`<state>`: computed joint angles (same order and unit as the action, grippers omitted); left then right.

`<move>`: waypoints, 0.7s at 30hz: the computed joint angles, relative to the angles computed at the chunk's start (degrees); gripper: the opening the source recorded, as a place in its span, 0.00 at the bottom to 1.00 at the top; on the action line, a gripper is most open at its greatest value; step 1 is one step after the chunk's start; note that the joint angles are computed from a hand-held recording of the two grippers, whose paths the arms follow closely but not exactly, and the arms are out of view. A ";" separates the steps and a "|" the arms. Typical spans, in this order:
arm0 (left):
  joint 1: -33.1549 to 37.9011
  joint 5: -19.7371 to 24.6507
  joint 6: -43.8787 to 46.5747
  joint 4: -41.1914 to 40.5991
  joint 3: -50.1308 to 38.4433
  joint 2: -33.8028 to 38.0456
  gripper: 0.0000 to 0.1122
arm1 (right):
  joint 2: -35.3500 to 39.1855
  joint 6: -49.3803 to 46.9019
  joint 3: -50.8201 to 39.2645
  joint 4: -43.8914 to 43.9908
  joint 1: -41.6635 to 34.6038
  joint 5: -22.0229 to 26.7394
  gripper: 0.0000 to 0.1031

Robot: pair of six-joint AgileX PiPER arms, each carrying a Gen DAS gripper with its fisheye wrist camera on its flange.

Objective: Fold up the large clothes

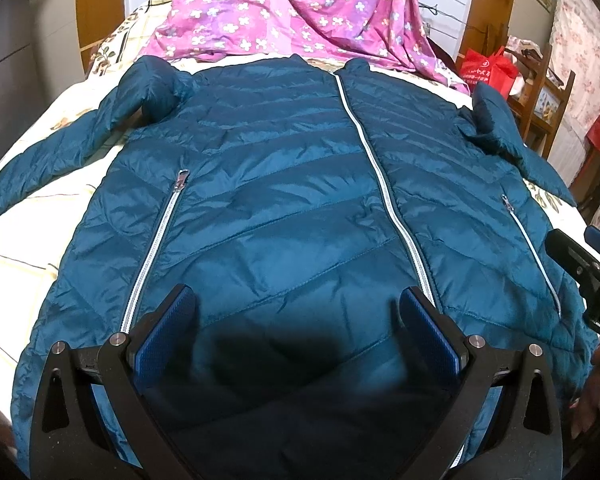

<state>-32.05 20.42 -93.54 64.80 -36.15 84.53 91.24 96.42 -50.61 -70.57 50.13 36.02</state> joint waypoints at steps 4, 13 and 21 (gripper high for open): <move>-0.23 0.04 -0.93 0.91 0.07 0.09 0.91 | 0.16 0.09 -0.02 -0.28 0.74 0.77 0.99; -0.67 0.39 -0.70 0.36 -0.18 0.29 0.91 | -0.29 0.93 0.47 -0.42 0.73 0.66 0.99; -1.01 0.69 -0.55 0.32 -0.30 0.38 0.91 | -0.92 1.06 0.81 -0.55 0.73 0.89 0.99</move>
<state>-33.06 21.11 -94.08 65.12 -36.46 84.91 90.32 97.48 -49.81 -71.12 50.87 36.91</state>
